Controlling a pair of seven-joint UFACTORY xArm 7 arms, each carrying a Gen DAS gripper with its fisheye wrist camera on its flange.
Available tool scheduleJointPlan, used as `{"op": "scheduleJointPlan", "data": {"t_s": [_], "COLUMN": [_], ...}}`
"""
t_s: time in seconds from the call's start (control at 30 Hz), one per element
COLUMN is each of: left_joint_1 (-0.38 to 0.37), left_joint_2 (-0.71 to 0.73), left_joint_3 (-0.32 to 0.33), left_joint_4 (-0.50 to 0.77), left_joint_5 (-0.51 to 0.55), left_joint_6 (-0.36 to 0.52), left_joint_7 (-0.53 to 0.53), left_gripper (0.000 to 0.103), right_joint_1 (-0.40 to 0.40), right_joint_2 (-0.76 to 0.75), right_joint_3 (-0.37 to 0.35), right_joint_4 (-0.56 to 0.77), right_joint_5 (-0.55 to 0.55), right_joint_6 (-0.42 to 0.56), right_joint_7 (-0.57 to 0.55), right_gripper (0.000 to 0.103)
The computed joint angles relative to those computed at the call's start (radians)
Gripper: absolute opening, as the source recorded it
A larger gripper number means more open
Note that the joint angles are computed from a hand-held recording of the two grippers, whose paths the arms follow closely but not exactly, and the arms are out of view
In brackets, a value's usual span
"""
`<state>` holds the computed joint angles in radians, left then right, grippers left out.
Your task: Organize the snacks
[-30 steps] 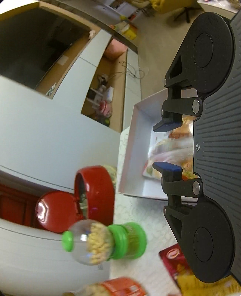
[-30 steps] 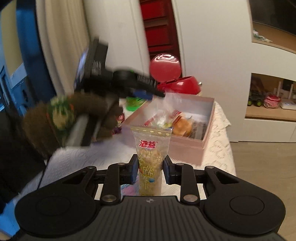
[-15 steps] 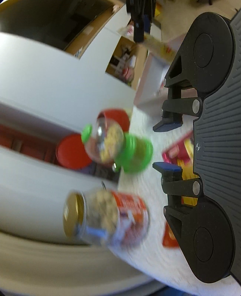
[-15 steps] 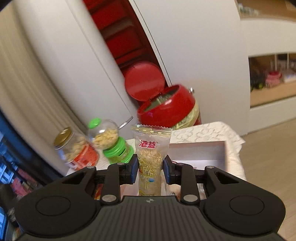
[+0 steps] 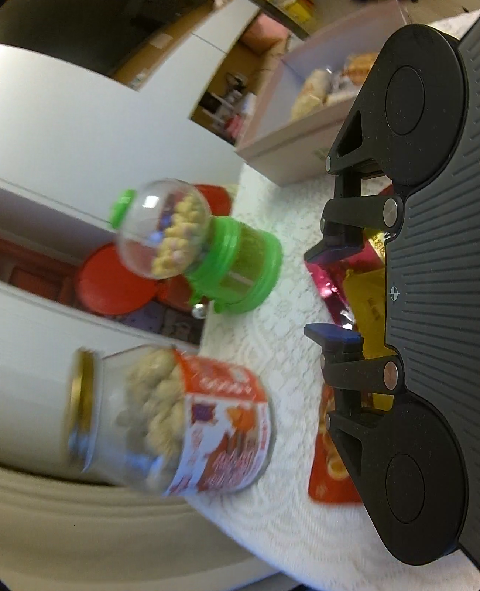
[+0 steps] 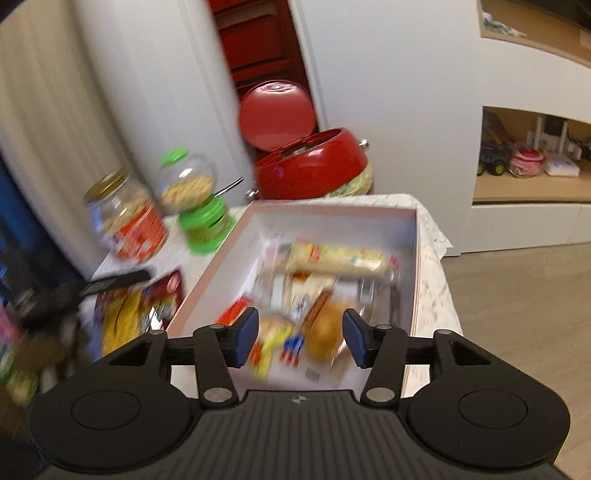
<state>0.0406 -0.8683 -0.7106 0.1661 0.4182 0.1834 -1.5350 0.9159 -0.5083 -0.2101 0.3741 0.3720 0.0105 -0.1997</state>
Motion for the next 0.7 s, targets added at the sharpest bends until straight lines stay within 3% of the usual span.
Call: {"op": "scheduleJointPlan", "data": {"t_s": [0.1,0.17,0.27,0.47,0.63,0.7], "left_joint_1": [0.023,-0.021,-0.148,-0.421,-0.638,-0.702], "left_joint_2": [0.064,0.056,0.031,-0.063,-0.136,-0.207], "left_joint_3": [-0.015,-0.013,0.017,0.001,0.009,-0.024], "left_joint_4": [0.017,0.012,0.005,-0.016,-0.027,-0.021], "left_joint_5": [0.017,0.022,-0.004,-0.069,-0.123,-0.135], "left_joint_6": [-0.051,-0.051,0.015,0.172,0.248,0.343], "left_joint_7": [0.029,0.065,0.098,0.018,-0.098,-0.166], "left_gripper": [0.040,0.040,0.040,0.040,0.040,0.040], "right_joint_1": [-0.031,-0.041,-0.019,0.112,0.057,0.004], "right_joint_2": [-0.114,-0.180,-0.250,-0.245,-0.190,-0.189], "right_joint_3": [0.052,0.086,0.100,0.050,0.181,0.251], "right_joint_4": [-0.091,-0.151,-0.218,-0.286,-0.332,-0.343], "right_joint_5": [-0.029,-0.057,-0.099,-0.086,-0.142,-0.174], "right_joint_6": [0.015,0.018,0.046,0.092,-0.011,-0.028], "right_joint_7": [0.000,0.004,-0.001,-0.030,0.047,0.095], "right_gripper": [0.058,0.060,0.068,0.068,0.072,0.078]}}
